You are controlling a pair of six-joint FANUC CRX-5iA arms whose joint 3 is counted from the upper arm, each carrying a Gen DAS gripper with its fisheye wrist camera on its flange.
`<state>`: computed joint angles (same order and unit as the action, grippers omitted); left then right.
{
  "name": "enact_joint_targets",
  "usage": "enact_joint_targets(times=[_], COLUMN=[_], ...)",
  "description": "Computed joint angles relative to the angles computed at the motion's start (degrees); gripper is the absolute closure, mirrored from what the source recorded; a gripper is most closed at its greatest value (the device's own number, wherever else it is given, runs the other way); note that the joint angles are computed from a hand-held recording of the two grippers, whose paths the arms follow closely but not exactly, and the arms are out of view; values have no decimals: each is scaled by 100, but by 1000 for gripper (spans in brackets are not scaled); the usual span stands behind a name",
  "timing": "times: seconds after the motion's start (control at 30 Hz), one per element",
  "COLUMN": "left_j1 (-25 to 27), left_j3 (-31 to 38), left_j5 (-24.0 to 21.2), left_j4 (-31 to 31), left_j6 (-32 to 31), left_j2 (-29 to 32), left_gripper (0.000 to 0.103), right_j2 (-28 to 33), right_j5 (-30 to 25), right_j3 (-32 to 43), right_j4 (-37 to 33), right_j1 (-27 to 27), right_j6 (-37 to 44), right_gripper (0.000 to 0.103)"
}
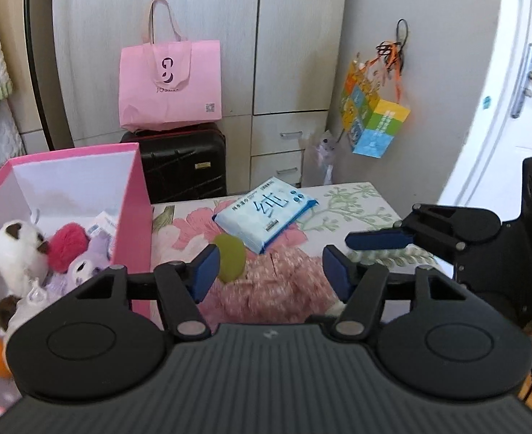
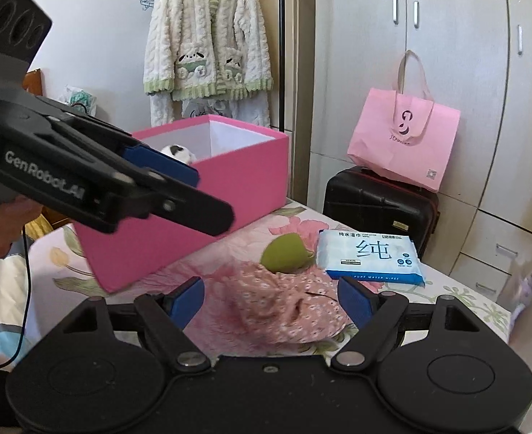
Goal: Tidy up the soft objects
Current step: 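Move the left tool to the green sponge while the right tool reaches the pink floral cloth, then grasp the green egg-shaped sponge with the left tool while the right tool grasps the pink floral cloth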
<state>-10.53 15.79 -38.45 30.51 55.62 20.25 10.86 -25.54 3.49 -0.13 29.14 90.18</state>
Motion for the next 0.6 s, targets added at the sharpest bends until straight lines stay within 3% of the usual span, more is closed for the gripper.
enact_joint_targets(times=[0.13, 0.23, 0.5, 0.6], left_j1=[-158, -216, -448, -465], left_j3=[48, 356, 1546, 1750], left_j5=[514, 454, 74, -31], left_j4=[81, -132, -2124, -2403], left_j6=[-17, 308, 2030, 2348], left_j2=[232, 474, 1120, 1241], left_gripper=[42, 44, 47, 47], right_j2=[350, 592, 945, 1062], right_j5=[-295, -427, -604, -768], right_j3=[589, 896, 1148, 1243], right_j4=[-1287, -1757, -1611, -1438], right_j1=[-320, -464, -502, -473], right_j6=[1065, 1126, 1154, 1024], right_gripper=[18, 18, 16, 16])
